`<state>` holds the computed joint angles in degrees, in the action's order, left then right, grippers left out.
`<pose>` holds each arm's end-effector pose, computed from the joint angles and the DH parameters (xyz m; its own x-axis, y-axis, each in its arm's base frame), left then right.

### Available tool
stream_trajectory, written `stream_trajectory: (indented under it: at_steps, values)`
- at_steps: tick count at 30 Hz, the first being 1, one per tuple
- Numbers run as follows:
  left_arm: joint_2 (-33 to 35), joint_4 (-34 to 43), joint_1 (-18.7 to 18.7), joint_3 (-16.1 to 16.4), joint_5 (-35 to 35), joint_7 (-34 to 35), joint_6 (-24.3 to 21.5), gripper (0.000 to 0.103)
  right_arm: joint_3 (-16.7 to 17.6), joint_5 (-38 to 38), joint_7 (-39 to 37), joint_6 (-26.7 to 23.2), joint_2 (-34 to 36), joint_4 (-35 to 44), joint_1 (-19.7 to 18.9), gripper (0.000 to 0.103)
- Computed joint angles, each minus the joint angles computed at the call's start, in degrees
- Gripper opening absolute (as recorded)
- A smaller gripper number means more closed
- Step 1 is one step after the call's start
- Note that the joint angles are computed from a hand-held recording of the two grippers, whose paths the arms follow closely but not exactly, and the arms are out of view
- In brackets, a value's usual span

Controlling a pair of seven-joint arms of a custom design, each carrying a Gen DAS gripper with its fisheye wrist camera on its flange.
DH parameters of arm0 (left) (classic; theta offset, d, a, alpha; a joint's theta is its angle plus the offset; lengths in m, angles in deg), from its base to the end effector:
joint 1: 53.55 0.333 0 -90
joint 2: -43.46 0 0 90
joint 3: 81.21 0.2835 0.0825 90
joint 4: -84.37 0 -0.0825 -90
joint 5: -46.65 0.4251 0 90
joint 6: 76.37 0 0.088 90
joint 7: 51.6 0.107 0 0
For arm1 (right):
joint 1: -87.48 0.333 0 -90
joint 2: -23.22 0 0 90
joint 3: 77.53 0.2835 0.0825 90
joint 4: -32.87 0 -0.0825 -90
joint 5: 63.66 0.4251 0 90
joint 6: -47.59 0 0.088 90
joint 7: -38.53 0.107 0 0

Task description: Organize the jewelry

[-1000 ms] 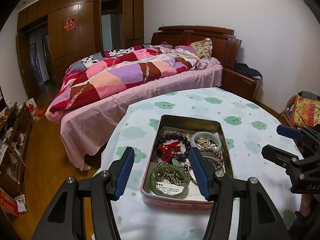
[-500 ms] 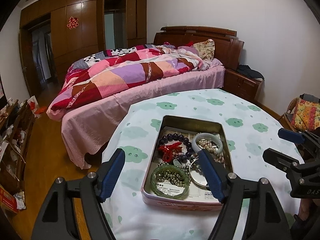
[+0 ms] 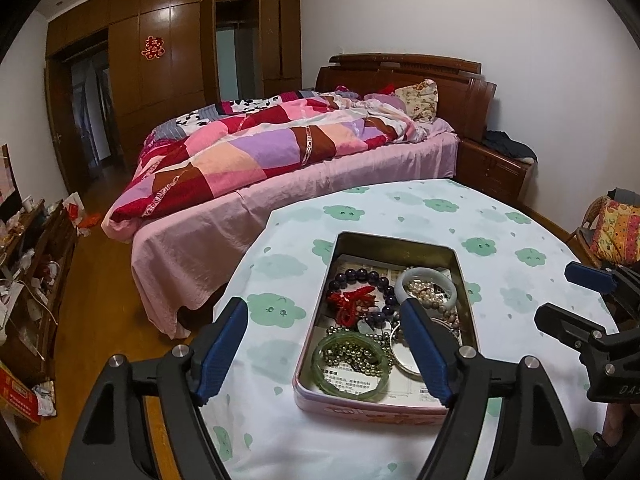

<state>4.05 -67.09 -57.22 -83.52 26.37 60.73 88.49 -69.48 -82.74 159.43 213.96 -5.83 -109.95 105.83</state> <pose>0.4453 -0.0276 0.5237 -0.1949 -0.9808 -0.0099 -0.5790 0.1231 -0.8060 0.4328 0.2417 0.5231 0.2503 -0.9664 -0.0589 -0.5862 -0.1029 -0.8036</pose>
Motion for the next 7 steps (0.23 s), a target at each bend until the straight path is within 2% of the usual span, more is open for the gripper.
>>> stream_trajectory:
  at_steps: [7]
  values:
    - [-0.06, -0.12, -0.91, 0.77, -0.57, 0.95, 0.3, 0.078, 0.05, 0.06, -0.02, 0.03, 0.0, 0.0, -0.07, 0.088]
